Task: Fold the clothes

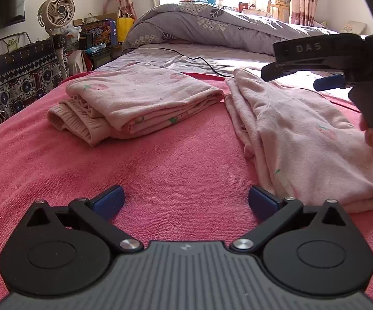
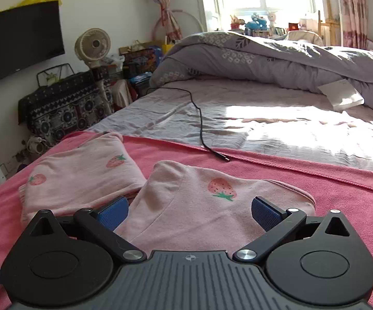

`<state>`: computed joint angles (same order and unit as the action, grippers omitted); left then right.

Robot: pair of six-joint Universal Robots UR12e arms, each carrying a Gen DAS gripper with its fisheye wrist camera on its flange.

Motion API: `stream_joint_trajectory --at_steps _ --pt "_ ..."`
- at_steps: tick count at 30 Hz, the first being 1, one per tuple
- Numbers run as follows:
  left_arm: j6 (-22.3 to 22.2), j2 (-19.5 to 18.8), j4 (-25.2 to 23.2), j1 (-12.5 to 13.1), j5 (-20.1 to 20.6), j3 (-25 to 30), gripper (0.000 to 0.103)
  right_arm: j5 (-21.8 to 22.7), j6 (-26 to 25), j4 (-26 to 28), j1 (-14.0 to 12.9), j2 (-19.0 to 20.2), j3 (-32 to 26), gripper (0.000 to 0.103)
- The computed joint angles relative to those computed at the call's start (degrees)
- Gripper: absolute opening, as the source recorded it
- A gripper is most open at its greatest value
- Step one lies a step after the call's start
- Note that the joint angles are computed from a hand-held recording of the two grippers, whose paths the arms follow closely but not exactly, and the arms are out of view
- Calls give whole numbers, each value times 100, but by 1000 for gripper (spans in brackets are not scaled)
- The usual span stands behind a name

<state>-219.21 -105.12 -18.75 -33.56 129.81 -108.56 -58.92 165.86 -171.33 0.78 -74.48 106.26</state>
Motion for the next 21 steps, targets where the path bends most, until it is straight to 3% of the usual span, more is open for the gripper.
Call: stream_joint_trajectory --at_steps 2,6,8,11,13,14,17,21 --pt "-2 3 16 0 -8 -4 103 -752 -217 525 228 217 -223 103" --pt "-4 5 87 2 -27 -24 103 -1210 -512 832 417 277 -447 103" --pt "6 3 95 -2 -21 -26 103 -1141 -587 494 452 323 -494 103" --pt "3 3 137 0 -32 -37 103 -1636 -357 333 631 586 -671 103" --pt "4 -3 166 2 -35 -38 103 -1475 -77 593 595 712 -806 103" --pt "8 -2 206 -1 -39 -50 103 -1387 -21 975 563 705 -935 103" --pt "5 8 281 5 -68 -78 103 -1237 -179 1382 481 522 -944 103" --pt "2 16 283 9 -72 -86 103 -410 -441 1056 73 -68 -235 103"
